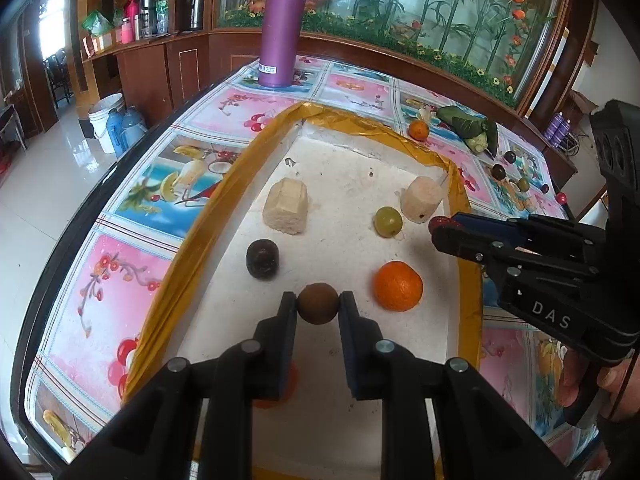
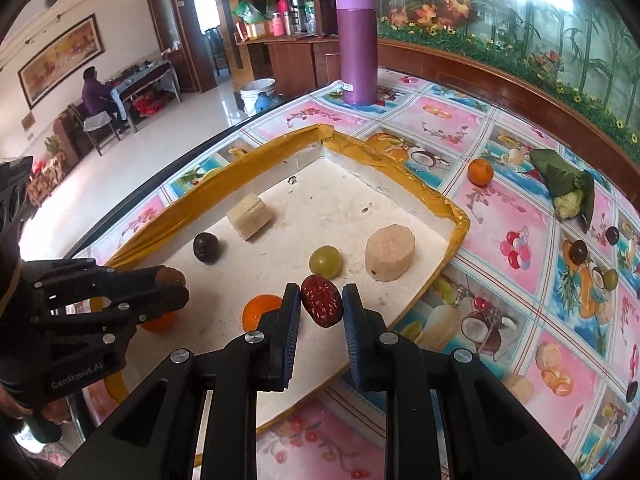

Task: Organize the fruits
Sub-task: 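Carry the date and brown fruit into the foam tray and open both tools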

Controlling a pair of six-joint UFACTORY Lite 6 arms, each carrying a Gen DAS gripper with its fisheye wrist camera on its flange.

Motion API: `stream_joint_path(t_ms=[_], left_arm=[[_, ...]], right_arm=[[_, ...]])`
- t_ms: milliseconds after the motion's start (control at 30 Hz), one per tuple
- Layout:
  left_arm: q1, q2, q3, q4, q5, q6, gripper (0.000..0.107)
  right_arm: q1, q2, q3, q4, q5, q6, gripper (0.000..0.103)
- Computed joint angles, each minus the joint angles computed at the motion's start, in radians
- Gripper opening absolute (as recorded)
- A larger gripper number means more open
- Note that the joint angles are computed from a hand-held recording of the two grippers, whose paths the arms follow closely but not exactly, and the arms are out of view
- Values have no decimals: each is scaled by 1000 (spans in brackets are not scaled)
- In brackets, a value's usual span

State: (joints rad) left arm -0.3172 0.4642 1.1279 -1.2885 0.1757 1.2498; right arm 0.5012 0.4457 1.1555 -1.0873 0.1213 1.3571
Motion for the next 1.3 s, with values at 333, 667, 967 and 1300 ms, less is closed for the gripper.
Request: stream_joint_path(t_ms=[333,667,967,1300], left_arm=[[-24,83,77,197,-19,-193,24],[-46,131,109,436,-45,-426,24],[-48,123,99,512,-58,-503,24],[-45,30,2,501,-96,-510,51]], right_arm=[[-52,117,91,255,-32,-287,21],[-38,173,150,274,-8,-361,21],[-27,195,178,293,25,-399,21],[-3,107,91,122,32,-184,26]])
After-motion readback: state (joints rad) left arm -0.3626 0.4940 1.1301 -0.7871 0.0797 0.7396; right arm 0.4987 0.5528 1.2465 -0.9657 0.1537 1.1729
